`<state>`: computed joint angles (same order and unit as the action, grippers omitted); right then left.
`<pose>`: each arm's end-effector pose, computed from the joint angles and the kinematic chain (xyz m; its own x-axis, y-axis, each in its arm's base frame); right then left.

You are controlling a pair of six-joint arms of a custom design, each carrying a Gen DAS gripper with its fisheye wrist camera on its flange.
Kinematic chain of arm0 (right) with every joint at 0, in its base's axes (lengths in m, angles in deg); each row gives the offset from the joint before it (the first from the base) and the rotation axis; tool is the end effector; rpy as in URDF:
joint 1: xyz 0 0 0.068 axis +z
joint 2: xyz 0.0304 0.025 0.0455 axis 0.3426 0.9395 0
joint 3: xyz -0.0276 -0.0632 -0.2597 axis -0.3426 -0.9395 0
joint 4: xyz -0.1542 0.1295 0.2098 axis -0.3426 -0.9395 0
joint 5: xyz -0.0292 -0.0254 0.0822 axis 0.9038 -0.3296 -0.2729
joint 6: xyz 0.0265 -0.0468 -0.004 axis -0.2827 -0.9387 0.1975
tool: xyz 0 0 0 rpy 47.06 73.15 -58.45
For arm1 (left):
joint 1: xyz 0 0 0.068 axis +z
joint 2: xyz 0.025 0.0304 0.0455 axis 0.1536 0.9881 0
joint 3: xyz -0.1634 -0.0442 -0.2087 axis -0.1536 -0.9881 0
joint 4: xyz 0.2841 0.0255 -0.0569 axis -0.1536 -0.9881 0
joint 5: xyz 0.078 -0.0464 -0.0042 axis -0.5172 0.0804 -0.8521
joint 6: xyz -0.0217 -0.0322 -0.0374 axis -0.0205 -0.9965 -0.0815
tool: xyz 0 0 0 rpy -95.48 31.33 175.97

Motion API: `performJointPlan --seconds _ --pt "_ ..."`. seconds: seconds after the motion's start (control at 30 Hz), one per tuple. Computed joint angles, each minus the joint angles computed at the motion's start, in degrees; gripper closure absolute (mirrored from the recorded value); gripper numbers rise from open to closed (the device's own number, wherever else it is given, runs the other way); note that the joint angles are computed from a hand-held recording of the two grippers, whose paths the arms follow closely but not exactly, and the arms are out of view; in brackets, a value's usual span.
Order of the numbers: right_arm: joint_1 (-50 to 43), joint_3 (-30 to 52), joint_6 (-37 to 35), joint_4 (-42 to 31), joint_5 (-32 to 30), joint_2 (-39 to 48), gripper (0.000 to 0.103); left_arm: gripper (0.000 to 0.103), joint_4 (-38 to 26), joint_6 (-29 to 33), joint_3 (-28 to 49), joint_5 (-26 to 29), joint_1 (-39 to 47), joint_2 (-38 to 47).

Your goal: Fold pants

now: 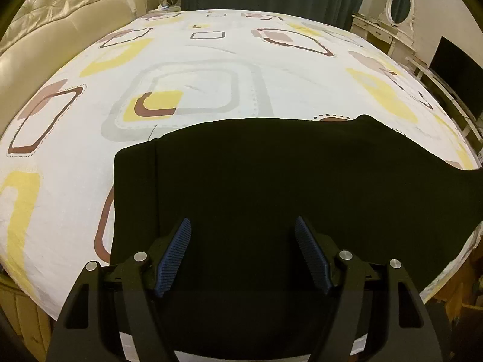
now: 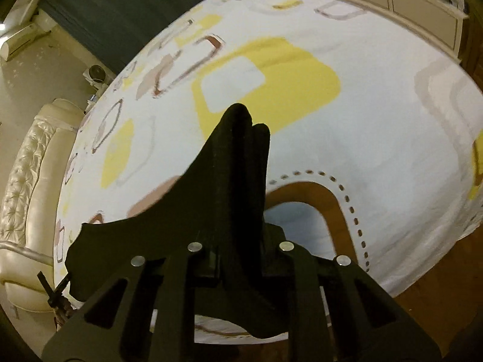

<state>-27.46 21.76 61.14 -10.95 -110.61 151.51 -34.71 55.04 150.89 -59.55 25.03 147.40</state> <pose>0.1652 -0.1519 0.2597 -0.6214 0.6738 -0.3998 0.4756 0.7300 0.4909 0.3557 0.0898 0.2375 -0.8017 0.2181 -0.5565 0.3100 0.9477 -0.0753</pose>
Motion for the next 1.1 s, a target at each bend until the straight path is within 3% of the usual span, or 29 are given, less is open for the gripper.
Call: performJointPlan --seconds 0.17,0.33,0.53,0.67,0.77,1.0,1.1 --pt "5.09 6.10 4.28 -5.22 0.85 -4.16 0.087 0.031 -0.69 0.38 0.02 0.62 0.72 0.15" --pt "17.83 12.32 13.77 -6.34 4.45 -8.66 0.087 0.031 -1.81 -1.75 1.03 0.48 1.01 0.98" --pt "45.43 15.96 30.38 0.52 19.80 -9.52 0.087 0.030 0.69 -1.62 -0.85 -2.06 0.04 -0.35" --pt "62.58 17.93 37.74 6.68 30.65 -3.08 0.087 0.026 2.77 -0.60 -2.56 -3.50 -0.46 -1.77" --pt "69.47 19.40 40.51 10.20 34.61 3.11 0.087 0.026 2.25 -0.51 -1.90 -3.06 -0.10 -1.47" --pt "78.95 24.51 44.26 15.41 38.97 21.49 0.087 0.026 1.96 -0.99 -1.41 -3.21 -0.02 -1.41" --pt "81.68 29.12 44.17 13.42 41.79 29.92 0.087 0.026 2.18 -1.05 -1.61 -3.27 -0.11 -1.69"
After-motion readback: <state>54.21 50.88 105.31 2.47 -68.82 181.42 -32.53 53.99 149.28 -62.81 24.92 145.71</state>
